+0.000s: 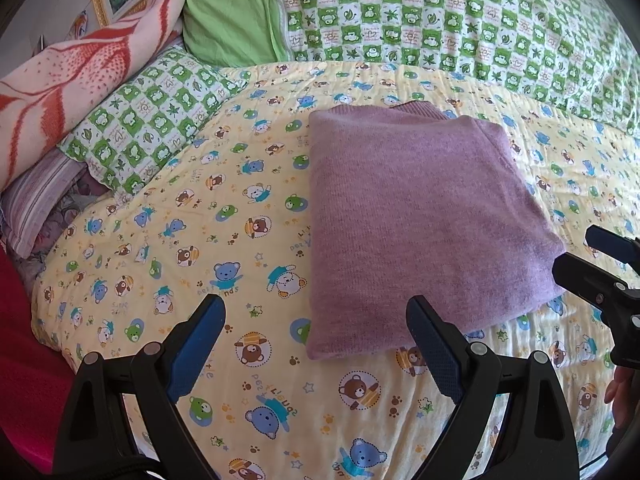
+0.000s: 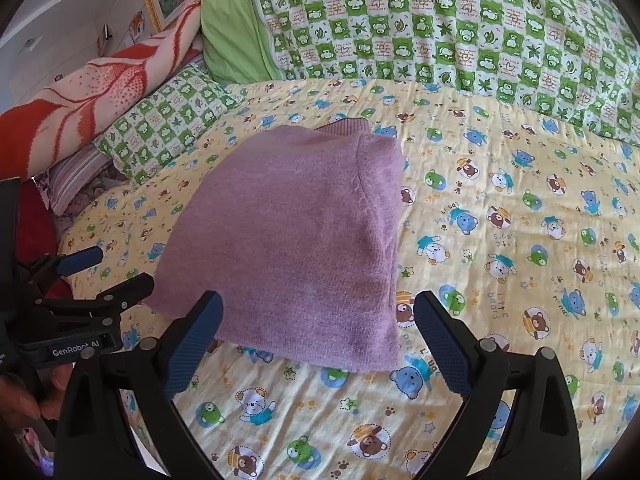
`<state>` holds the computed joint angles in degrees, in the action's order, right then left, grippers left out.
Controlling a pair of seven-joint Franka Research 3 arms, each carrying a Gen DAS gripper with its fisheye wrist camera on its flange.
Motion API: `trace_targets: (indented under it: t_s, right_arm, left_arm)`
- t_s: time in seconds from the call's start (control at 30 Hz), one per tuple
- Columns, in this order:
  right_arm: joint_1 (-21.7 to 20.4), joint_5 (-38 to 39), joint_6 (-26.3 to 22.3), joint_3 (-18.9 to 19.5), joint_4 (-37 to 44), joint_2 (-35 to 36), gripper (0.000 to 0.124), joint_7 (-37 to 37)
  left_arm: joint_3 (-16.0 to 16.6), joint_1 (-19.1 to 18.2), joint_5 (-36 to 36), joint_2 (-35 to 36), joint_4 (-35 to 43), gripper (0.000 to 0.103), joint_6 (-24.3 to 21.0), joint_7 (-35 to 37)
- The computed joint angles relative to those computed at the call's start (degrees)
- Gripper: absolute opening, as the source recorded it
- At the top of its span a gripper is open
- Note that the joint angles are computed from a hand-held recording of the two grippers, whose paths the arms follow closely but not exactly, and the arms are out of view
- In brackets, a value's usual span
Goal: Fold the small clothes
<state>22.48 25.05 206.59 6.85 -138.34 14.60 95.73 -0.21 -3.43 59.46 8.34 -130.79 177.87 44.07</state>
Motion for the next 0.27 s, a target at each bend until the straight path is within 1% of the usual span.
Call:
trace_targets:
  t_s: [0.2,0.27]
  right_arm:
    - [-0.91,-1.62,0.12,0.40,-0.01,0.13,0.096,1.16]
    - [-0.84,-1.64,-0.07,0.29,-0.04,0.07,0.096,1.13]
  left_arm:
    - [-0.20,0.00,-0.08,-0.30,-0.42,0.093,0.16,0.32]
    - [-0.91,0.58,-2.18,-0.41,-0.79,0.093,0.39,2.23]
